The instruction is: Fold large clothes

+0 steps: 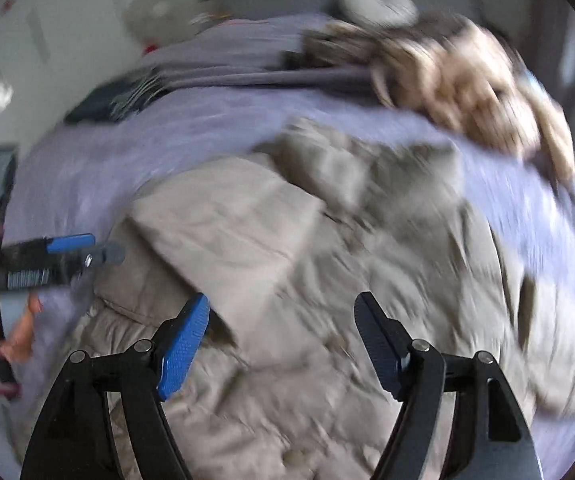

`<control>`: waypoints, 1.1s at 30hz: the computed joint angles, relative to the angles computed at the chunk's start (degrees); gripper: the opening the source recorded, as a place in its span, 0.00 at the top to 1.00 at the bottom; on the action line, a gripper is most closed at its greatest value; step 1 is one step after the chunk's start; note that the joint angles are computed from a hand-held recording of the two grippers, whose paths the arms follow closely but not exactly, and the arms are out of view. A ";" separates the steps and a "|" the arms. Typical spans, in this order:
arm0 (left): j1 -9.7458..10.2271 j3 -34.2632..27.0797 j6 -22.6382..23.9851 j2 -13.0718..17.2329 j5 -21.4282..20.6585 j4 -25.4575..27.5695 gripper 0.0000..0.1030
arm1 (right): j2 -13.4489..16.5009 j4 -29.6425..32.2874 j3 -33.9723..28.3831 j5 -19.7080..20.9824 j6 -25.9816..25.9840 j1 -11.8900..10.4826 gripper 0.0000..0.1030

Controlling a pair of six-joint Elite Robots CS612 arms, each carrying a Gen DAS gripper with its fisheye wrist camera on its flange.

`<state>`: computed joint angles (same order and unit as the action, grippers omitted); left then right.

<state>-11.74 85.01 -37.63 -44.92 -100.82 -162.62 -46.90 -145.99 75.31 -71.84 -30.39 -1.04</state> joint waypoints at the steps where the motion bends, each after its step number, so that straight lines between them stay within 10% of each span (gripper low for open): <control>1: 0.74 -0.20 -2.22 0.83 -2.60 -0.61 0.16 | 0.29 -1.04 -0.03 -1.44 -1.99 0.97 0.24; 3: 1.55 -0.75 -4.47 2.27 -6.25 -1.09 0.17 | 1.23 -2.26 -0.63 -4.48 -4.74 2.71 0.24; 5: 1.70 -1.47 -4.24 3.31 -7.94 -0.14 0.51 | 2.27 -3.87 -1.21 -6.76 -6.07 3.90 0.24; 10: 0.72 -1.30 -2.43 3.01 -3.76 0.93 0.66 | 6.15 -6.44 -4.82 -14.18 -5.80 6.07 0.26; 12: 0.33 -1.44 -1.43 2.85 -2.24 1.83 0.66 | 6.87 -7.60 -5.66 -15.43 -3.89 5.77 0.60; 13: 0.15 -1.50 -0.63 2.71 -1.49 2.43 0.65 | 6.92 -6.81 -6.15 -14.58 -1.34 5.08 0.84; 18: -0.46 -2.26 1.12 2.75 0.88 4.16 0.65 | 6.66 1.82 -8.03 -3.10 19.50 -1.09 0.84; 24: -1.48 -3.70 3.90 2.32 6.05 7.79 0.65 | 7.79 11.48 -8.64 11.41 31.70 -6.82 0.65; 26: -1.77 -2.97 4.21 1.29 8.70 6.27 0.65 | 7.92 10.45 -7.73 16.79 37.24 -8.61 0.48; 30: -1.67 -3.64 5.17 0.92 12.46 2.14 0.65 | 8.70 8.02 -7.85 20.52 44.01 -10.29 0.43; 31: -1.58 -4.56 5.37 1.31 12.58 2.52 0.65 | 9.34 8.98 -8.80 21.85 44.66 -10.56 0.46; 33: -1.53 -7.37 5.95 2.85 12.43 3.76 0.65 | 9.85 10.90 -9.96 22.62 43.78 -10.54 0.85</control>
